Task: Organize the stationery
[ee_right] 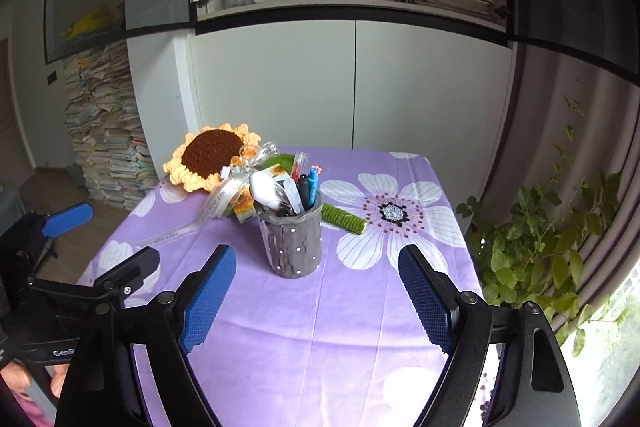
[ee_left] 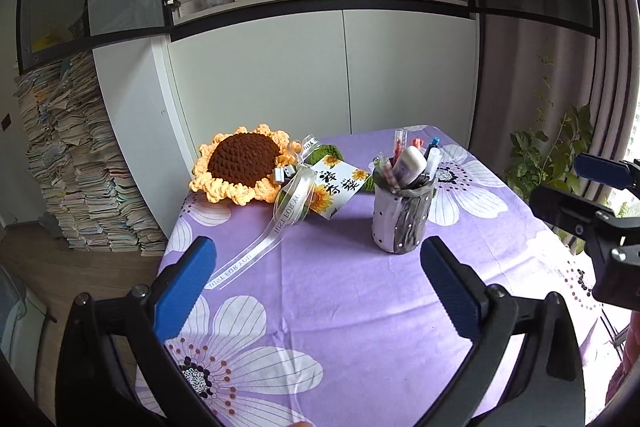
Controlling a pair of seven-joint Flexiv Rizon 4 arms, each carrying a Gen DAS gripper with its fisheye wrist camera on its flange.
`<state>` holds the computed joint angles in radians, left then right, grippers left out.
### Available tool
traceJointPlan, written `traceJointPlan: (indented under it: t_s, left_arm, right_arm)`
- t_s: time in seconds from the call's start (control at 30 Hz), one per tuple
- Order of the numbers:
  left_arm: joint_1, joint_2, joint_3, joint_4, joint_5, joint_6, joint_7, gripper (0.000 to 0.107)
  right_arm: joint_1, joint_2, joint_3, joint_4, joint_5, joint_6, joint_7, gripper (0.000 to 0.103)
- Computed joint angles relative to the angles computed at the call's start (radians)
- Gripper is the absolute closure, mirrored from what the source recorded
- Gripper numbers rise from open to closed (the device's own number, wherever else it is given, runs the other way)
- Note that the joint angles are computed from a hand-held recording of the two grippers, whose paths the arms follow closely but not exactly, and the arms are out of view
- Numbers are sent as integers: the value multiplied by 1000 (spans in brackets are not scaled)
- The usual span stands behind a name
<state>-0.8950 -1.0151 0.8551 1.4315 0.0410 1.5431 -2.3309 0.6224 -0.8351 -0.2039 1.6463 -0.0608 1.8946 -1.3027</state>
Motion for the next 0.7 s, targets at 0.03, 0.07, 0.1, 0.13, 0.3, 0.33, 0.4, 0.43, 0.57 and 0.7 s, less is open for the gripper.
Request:
traceJointPlan:
  t_s: [0.03,0.07,0.1,0.13,0.3,0.33,0.4,0.43,0.57,0.7]
  left_arm:
    - [-24,2,25,11,1,0,-14,5]
    - [-48,3,50,20,2,-4,-26,5]
    - [-74,2,78,30,3,-11,-41,5]
    - [-99,2,104,38,6,-22,-55,5]
    - [-187,29,172,83,47,-46,-118,5]
    - [-205,32,187,92,57,-44,-133,5]
    - [-244,31,224,108,74,-43,-165,5]
    - [-266,28,246,116,79,-42,-183,5]
    - [-331,17,311,148,85,-13,-226,5]
    - [-393,-5,375,178,54,-6,-230,5]
  right_arm:
    - [27,20,-26,32,18,16,-6,19]
    - [63,38,-61,64,42,30,-16,19]
    - [101,53,-98,94,70,44,-29,19]
    - [136,67,-130,120,98,58,-44,19]
    - [214,138,-166,228,215,142,-130,19]
    - [215,153,-157,243,233,157,-143,19]
    - [210,179,-136,268,263,182,-169,19]
    - [208,191,-127,278,279,190,-182,17]
    - [179,237,-65,314,320,223,-225,9]
    - [149,273,-6,334,355,251,-273,9]
